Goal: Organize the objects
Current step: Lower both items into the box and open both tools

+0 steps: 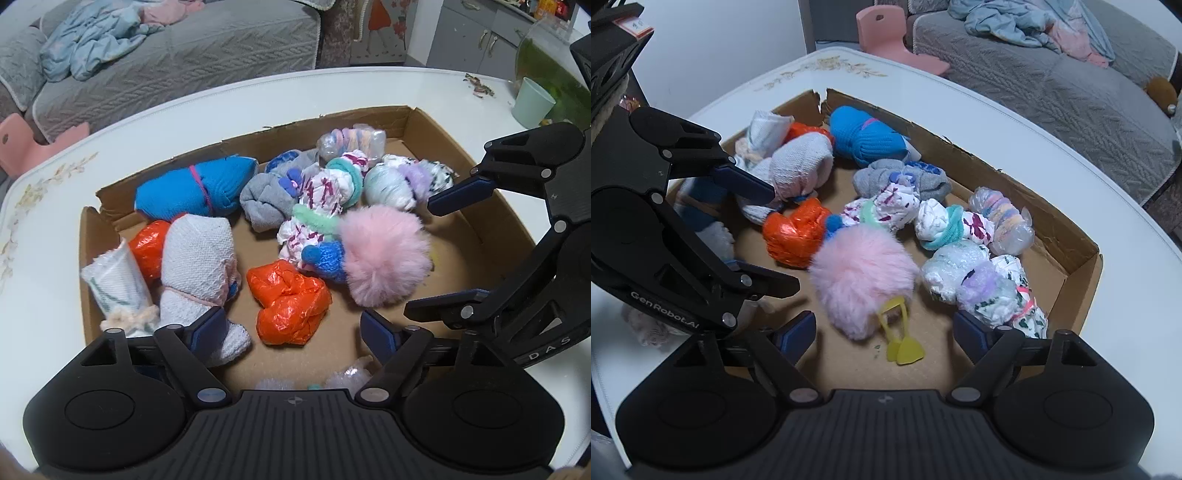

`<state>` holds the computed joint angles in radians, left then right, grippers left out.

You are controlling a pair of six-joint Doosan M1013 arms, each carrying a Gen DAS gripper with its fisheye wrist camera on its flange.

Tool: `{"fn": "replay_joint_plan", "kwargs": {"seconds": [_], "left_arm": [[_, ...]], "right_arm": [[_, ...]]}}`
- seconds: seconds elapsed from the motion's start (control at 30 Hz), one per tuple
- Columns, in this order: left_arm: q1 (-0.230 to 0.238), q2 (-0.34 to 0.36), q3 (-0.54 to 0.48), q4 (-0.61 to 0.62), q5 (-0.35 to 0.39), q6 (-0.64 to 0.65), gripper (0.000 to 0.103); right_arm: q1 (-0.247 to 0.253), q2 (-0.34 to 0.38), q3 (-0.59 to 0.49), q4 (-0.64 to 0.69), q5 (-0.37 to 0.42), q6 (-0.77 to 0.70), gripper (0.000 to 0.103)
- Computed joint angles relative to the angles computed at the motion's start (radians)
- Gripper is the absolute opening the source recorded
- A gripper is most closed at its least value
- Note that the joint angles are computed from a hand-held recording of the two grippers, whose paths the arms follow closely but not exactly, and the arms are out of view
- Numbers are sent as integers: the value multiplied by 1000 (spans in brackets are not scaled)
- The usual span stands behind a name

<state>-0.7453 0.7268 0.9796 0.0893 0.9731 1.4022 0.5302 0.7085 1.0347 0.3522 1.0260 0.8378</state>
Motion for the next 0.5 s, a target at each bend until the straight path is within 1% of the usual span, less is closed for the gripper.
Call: {"fn": "replay_joint_plan", "kwargs": {"seconds": [0.13, 0.2, 0.23, 0.3, 0.37, 0.47, 0.5], "left_arm": [[-2, -18, 14, 11, -3, -18, 89], [-7, -29, 25, 42, -10, -37, 95], [-8, -35, 31, 45, -16, -42, 96], [-7, -47, 40, 43, -27, -52, 99], [-8, -61, 54, 50, -42, -72, 100], [-11, -76, 65, 55, -52, -90, 100], [-11, -85, 74, 51, -62, -92, 102]], "right_arm": [[0, -15, 15, 10, -15, 2, 85], [0, -27, 28, 15, -29, 4, 89], [-2, -33, 36, 24, -36, 3, 91], [-5, -42, 44, 39, -43, 9, 98], [-9, -52, 56, 54, -55, 17, 100], [-11, -71, 76, 59, -74, 30, 101], [-12, -79, 85, 58, -82, 33, 101]]}}
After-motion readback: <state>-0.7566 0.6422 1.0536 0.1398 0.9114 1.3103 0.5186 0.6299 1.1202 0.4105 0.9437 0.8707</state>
